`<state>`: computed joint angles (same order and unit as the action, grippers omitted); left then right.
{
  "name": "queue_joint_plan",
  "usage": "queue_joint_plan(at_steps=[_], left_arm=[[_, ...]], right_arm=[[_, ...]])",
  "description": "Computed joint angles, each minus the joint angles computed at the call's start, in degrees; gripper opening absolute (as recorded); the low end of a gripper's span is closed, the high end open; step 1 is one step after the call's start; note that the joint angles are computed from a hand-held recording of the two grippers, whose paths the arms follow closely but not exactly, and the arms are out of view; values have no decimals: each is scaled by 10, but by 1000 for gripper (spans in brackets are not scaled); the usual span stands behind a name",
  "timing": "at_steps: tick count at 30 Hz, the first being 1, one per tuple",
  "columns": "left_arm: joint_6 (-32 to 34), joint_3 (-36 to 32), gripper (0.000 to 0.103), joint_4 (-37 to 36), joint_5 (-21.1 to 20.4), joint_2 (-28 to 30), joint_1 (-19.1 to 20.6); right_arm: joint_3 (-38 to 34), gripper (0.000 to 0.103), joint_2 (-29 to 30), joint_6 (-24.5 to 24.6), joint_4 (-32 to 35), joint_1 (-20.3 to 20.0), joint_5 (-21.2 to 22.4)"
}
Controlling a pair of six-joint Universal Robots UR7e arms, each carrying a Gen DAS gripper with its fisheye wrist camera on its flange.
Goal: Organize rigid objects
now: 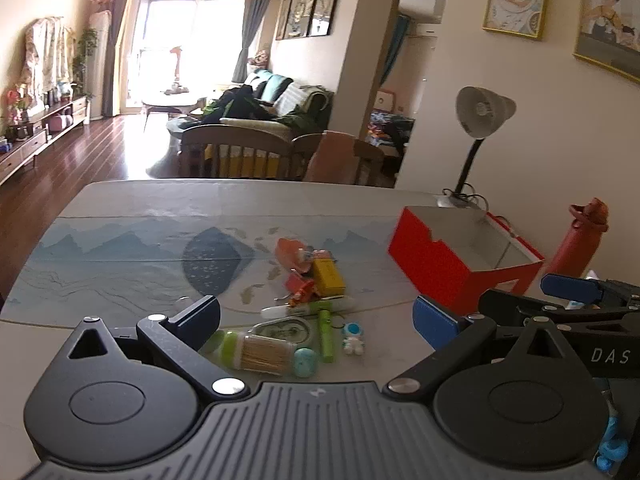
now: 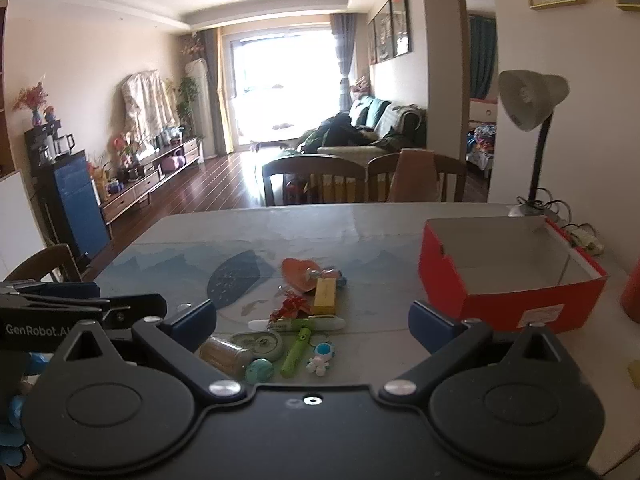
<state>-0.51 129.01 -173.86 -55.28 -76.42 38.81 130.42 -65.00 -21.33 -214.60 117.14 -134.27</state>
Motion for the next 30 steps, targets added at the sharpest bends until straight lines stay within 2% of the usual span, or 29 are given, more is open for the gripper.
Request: queue_joint_plan(at_steps=[6,9,15,21,26,30], left_arm=[[-20,-20,103,23,15,16,23],[-26,-41,103,27,43,40,40],[-32,-97,103,43,85,100,85],[-29,-154,103,56,126,162,126],[-69,-201,102,98,140,201,153],[-103,-226,102,131,146,220,166]], right_arm=[[-15,102,8,3,38,-36,36],[-21,102,14,-2,54,-61,61],[-46,99,41,-31,73,-110,79],[-79,91,66,-37,111,-144,76],[-105,83,90,-47,131,-159,65],[-121,82,103,-49,144,-166,58]])
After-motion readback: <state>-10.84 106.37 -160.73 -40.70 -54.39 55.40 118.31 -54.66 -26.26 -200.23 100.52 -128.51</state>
